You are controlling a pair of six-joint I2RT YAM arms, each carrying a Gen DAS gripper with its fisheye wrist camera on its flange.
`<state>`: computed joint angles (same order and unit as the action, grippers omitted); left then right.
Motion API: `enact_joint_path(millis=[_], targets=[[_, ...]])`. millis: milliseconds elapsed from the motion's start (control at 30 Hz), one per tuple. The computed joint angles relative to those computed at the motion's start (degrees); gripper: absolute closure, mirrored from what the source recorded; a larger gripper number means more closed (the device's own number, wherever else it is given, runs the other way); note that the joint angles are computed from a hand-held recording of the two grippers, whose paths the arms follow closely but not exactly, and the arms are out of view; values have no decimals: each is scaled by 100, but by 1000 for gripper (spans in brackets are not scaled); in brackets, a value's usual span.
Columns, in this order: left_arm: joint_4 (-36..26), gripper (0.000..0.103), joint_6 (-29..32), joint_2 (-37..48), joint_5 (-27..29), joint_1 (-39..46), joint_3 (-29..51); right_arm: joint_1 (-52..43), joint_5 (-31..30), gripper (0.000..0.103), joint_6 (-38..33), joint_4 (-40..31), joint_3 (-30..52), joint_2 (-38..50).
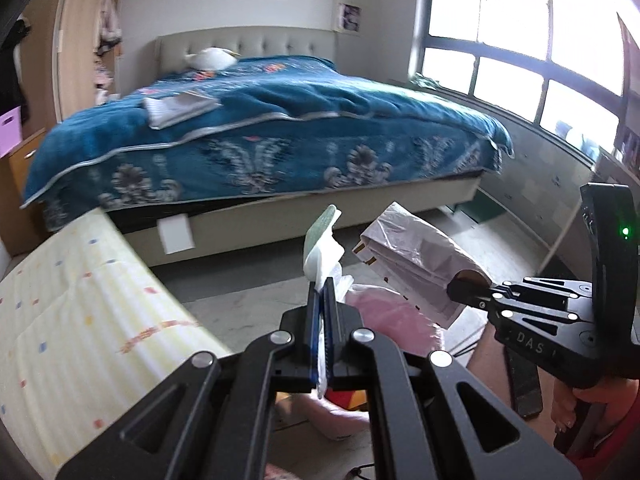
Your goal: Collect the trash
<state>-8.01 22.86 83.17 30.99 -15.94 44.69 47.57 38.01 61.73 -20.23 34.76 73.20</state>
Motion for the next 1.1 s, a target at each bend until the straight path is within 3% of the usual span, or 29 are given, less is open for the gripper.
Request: enact_joint_path(millis=[300,367,400,433,500,567,800,900,1000,1100], targets=[[554,103,-414,743,-529,-1035,255,-960,-584,97,-112,310,-1131,-721],[575,96,-452,887,-653,-1133,354,-1156,-746,95,-219,549,-1230,-611],[558,85,-487,966,-693,-1165,421,-1346,-906,94,-340,737,-1300,-534],[535,69,-528,967,-718,-1171,436,-1530,-1047,90,-433,868,-1369,-460],[593,56,-565,950,-701,-1096,397,-1596,-1119,80,-415,915,-1424,-470],[596,56,-526,905,-705,-1000,351,-1556,-1124,65,-329,939,-1450,-465],[496,52,-453,653,-725,-612,246,-1162,-850,55,136,481,-1510,-818],[499,40,-426,455,-773,-435,159,-922,-690,51,339,337,-1244,-602],[450,30,-355,166,-763,-129,52,-778,-550,39,327,166,-917,-442],[359,19,-263,-61,-725,217,11,-494,-294,18,346,-46,-489,-164]])
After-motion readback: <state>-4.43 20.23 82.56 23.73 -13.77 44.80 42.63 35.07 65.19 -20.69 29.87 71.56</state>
